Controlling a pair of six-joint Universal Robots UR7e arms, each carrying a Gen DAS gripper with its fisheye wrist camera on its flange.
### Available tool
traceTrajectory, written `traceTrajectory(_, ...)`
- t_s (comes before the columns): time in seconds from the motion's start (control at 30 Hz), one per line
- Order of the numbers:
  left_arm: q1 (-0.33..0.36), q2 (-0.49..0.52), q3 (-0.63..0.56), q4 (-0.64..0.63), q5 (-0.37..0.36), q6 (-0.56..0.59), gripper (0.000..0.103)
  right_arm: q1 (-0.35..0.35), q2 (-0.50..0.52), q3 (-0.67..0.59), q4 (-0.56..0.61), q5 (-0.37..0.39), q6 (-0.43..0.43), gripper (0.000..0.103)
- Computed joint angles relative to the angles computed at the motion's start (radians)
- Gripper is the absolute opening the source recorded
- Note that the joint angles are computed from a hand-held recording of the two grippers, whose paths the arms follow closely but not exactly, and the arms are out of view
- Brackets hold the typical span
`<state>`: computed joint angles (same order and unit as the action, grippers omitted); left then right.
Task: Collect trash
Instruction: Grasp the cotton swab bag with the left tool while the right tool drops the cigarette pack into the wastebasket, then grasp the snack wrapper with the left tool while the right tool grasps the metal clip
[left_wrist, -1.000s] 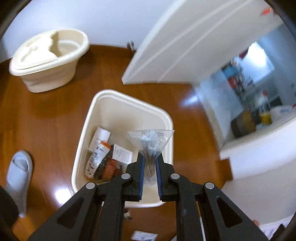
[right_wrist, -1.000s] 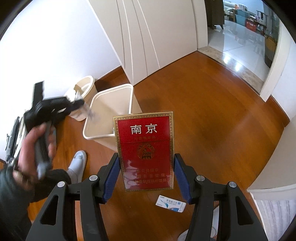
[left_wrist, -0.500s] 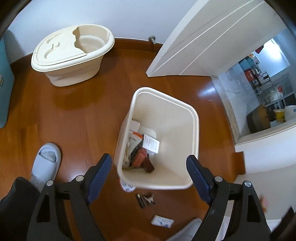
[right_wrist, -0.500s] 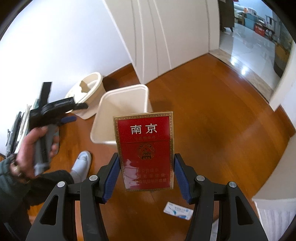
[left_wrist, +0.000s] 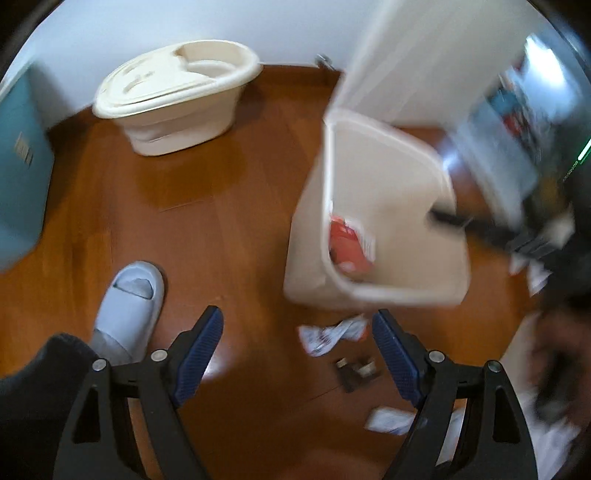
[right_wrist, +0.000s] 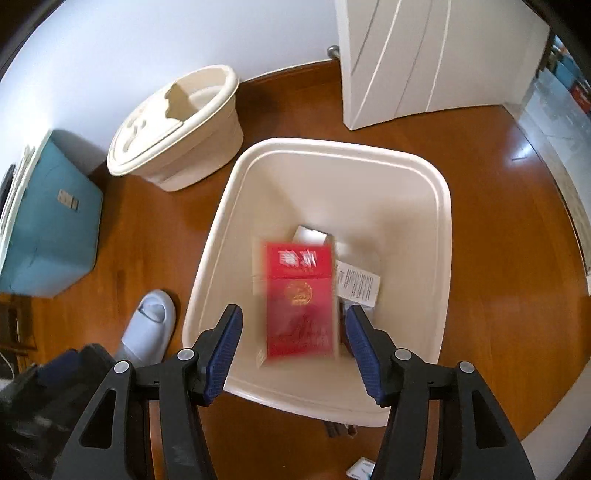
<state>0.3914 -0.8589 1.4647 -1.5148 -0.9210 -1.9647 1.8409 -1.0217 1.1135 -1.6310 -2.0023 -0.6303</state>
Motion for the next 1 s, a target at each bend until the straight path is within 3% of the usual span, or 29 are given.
traceTrajectory(0.07, 0.014, 0.051, -0.005, -0.048, -0.042, 0.118, 0.083, -0.024, -0.06, 0.028, -0.026, 0.047, -0.111, 0.063)
traceTrajectory(0.17, 0.044, 0.13, -0.007, -0.129, -0.118, 0.289, 0.083, -0.085, -0.159, 0.091, -0.031, 0.076, -0.253, 0.075)
traceTrajectory(0.23, 0.071, 0.188, -0.02, -0.142, -0.16, 0.366, 0.083, -0.132, -0.216, 0.163, -0.068, 0.039, -0.325, 0.077)
traceTrajectory(0.3, 0.098, 0.234, -0.031, -0.147, -0.186, 0.41, 0.083, -0.2, -0.263, 0.251, -0.096, -0.05, -0.37, 0.077)
traceTrajectory(0.43, 0.136, 0.307, -0.062, -0.159, -0.177, 0.48, 0.083, -0.313, -0.323, 0.436, -0.247, -0.155, -0.47, 0.076)
traceTrajectory(0.6, 0.192, 0.377, -0.101, -0.17, -0.133, 0.565, 0.083, -0.394, -0.348, 0.592, -0.41, -0.166, -0.63, 0.076)
traceTrajectory(0.83, 0.243, 0.455, -0.119, -0.237, -0.069, 0.62, 0.082, -0.44, -0.289, 0.657, -0.574, -0.131, -0.67, 0.076)
traceTrajectory(0.93, 0.245, 0.466, -0.098, -0.271, -0.032, 0.615, 0.082, -0.455, -0.254, 0.651, -0.624, -0.114, -0.647, 0.074)
traceTrajectory(1.0, 0.244, 0.464, -0.073, -0.323, -0.004, 0.619, 0.089, -0.464, -0.239, 0.65, -0.642, -0.106, -0.647, 0.072)
